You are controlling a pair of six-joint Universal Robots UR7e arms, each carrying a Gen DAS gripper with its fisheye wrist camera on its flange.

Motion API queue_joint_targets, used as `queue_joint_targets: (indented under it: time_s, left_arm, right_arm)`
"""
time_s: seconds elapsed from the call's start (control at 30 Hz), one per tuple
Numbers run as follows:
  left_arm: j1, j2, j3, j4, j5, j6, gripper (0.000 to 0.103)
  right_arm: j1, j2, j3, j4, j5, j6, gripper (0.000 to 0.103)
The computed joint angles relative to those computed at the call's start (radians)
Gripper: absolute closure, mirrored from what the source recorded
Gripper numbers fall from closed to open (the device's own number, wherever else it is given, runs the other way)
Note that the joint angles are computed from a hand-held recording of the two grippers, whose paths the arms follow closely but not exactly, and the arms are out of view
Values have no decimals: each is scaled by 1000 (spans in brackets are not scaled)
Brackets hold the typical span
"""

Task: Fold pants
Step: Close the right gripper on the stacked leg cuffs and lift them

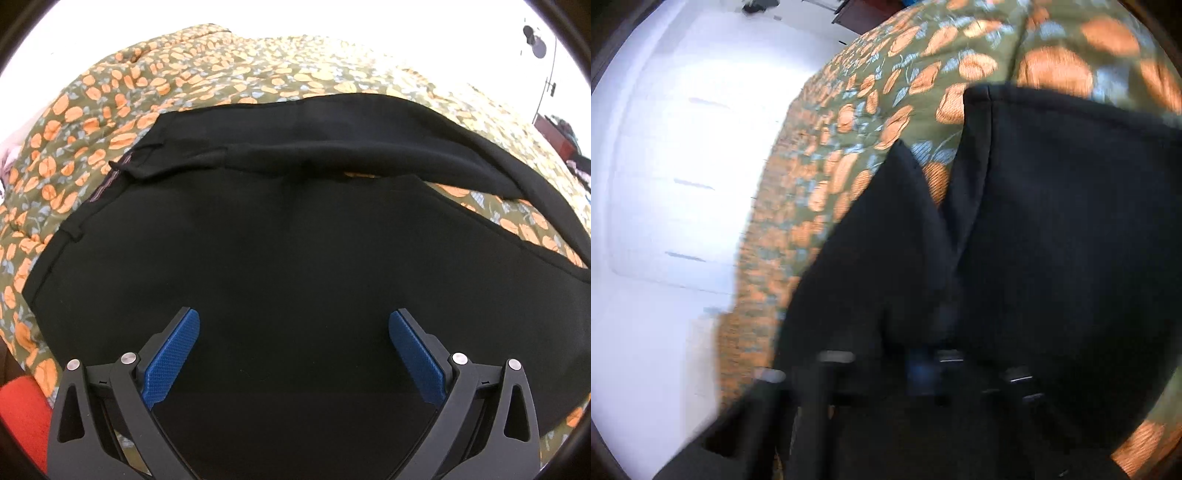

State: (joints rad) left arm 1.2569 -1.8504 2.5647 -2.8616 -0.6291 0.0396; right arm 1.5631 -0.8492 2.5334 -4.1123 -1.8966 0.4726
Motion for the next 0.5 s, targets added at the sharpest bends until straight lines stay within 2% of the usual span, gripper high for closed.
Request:
queue_joint_targets:
  time_s: [0.07,0.17,0.3,0.33,0.37,0.43,0.5]
  left_arm:
    - [-1,-33,-28,91,-38,-44,1]
    - [28,-49,-114,174,-194,-96,1]
    - [99,69,-310,233,-456,-153,1]
    - [128,125,-381,264,-548,-170,1]
    - [145,166,-430,286,-600,-188,1]
    - [165,259,-525,298,-651,-236,1]
    - [168,331,-590,305,-639,-267,1]
  right_arm:
    - [42,-24,-1,3,-10,-76,97]
    - [140,-99,6,44,-12,-238,97]
    - [244,-222,45,106,33,-399,97]
    - [257,-243,53,119,48,-418,97]
    - [272,-259,63,124,62,-432,97]
    - [295,-301,86,138,105,-457,97]
    - [318,-340,121,138,137,-473,97]
